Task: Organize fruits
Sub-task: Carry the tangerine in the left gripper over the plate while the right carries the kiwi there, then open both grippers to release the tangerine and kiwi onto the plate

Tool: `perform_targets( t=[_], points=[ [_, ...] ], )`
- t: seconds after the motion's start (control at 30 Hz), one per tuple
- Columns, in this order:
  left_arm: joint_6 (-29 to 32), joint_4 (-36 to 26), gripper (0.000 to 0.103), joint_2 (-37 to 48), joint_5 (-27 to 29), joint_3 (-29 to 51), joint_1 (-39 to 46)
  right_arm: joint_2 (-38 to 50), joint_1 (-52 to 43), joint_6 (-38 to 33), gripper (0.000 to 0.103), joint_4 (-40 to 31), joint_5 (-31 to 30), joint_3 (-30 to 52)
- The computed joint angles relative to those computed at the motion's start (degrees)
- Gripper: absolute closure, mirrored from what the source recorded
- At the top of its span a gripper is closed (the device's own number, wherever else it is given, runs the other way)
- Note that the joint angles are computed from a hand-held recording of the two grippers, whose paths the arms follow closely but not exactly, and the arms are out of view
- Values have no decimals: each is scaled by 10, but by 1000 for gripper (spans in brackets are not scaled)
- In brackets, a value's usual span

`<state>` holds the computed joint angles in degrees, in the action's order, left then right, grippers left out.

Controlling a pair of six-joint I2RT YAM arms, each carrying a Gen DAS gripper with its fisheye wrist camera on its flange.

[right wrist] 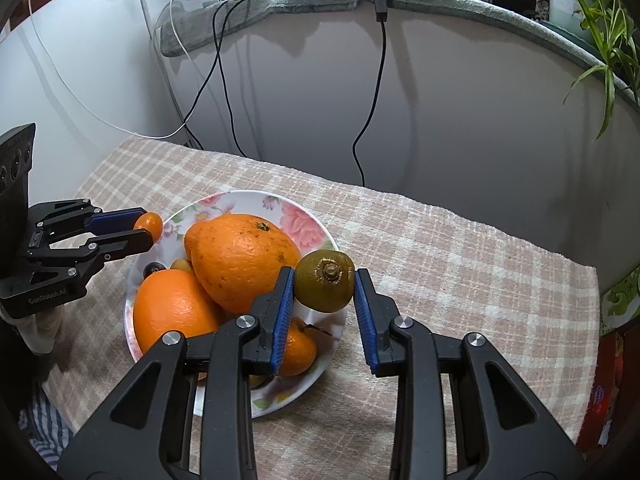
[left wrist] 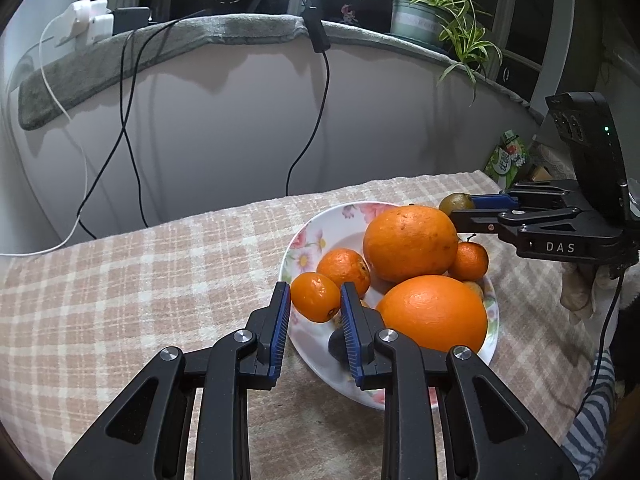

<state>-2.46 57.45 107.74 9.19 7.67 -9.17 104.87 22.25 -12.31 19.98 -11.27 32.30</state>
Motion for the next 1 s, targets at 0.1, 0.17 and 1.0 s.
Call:
perform_targets(
  t=[0.1, 0.17, 1.0],
  points=[
    [0, 1, 79, -2, 1, -1, 1, -2, 0, 0, 72, -2, -1, 0],
    [0, 3, 79, -3, 0, -4, 1, -3, 0, -1, 72, -2, -1, 0],
    [-18, 26, 48, -65, -41, -58, -39, -77, 1, 13, 35, 28, -14, -61]
  ],
)
